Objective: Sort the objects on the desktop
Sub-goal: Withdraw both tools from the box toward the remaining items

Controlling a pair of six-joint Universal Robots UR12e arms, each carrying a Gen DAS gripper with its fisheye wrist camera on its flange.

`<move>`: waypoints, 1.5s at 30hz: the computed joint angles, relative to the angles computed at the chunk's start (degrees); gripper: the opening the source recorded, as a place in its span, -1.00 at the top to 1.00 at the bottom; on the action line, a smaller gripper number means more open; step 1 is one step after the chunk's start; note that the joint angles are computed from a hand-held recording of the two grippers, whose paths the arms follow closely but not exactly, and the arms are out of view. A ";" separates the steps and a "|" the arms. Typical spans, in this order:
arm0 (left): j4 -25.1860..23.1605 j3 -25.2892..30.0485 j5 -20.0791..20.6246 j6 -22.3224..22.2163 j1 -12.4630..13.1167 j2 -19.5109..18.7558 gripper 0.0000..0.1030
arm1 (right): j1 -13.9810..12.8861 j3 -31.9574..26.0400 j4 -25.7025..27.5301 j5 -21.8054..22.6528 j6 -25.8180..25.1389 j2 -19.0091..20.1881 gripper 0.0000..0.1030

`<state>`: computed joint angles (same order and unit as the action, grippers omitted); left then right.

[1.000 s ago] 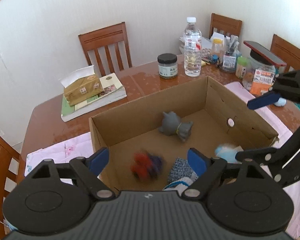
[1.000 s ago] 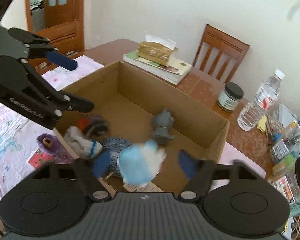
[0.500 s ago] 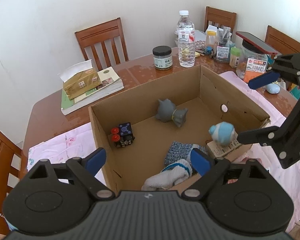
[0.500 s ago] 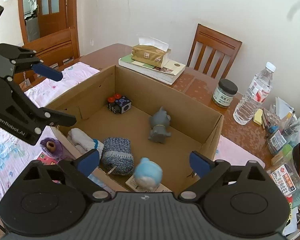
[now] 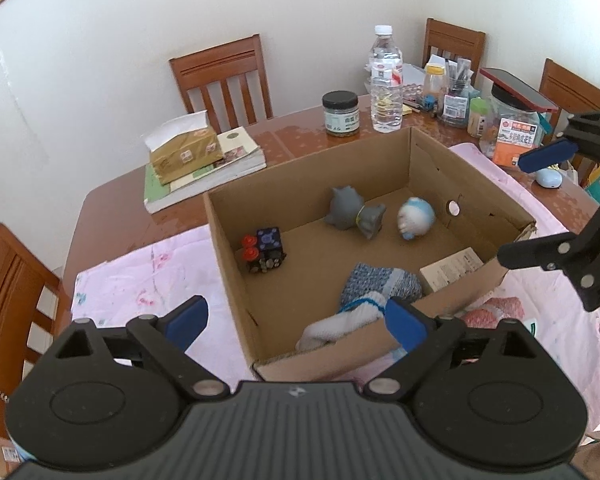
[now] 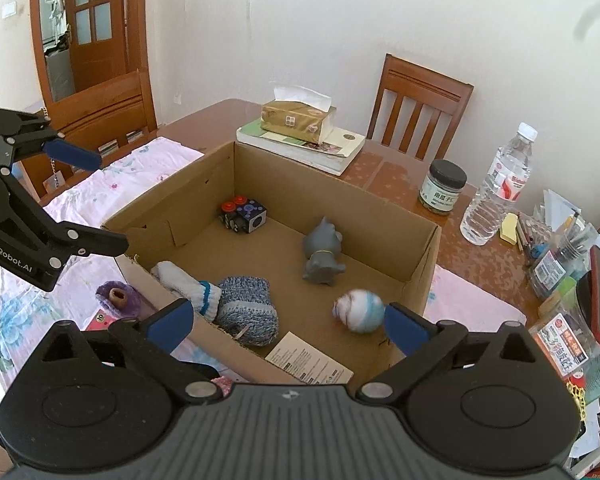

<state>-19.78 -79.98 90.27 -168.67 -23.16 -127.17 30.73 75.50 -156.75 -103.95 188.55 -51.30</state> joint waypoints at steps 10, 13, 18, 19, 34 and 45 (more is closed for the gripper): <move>-0.72 -2.36 0.67 -3.09 0.49 1.39 -0.85 | 0.92 2.26 -1.86 -1.98 2.57 -1.37 -1.00; -0.91 -2.91 1.10 -4.34 0.48 1.50 -0.85 | 1.21 3.00 -2.09 -2.95 3.85 -1.81 -1.00; -1.99 -3.69 1.52 -6.11 0.41 1.48 -0.85 | 1.74 4.15 -1.47 -5.27 6.21 -2.51 -1.00; -2.35 -3.79 1.74 -6.34 0.36 1.47 -0.85 | 1.78 4.44 -1.51 -5.37 6.83 -2.64 -1.00; -7.10 -5.48 1.98 -9.27 0.00 0.95 -0.85 | 1.87 6.75 1.61 -4.64 13.52 -3.28 -1.00; -9.30 -6.87 0.83 -10.87 -0.31 0.43 -0.85 | 1.93 7.08 3.08 -3.94 15.33 -3.27 -1.00</move>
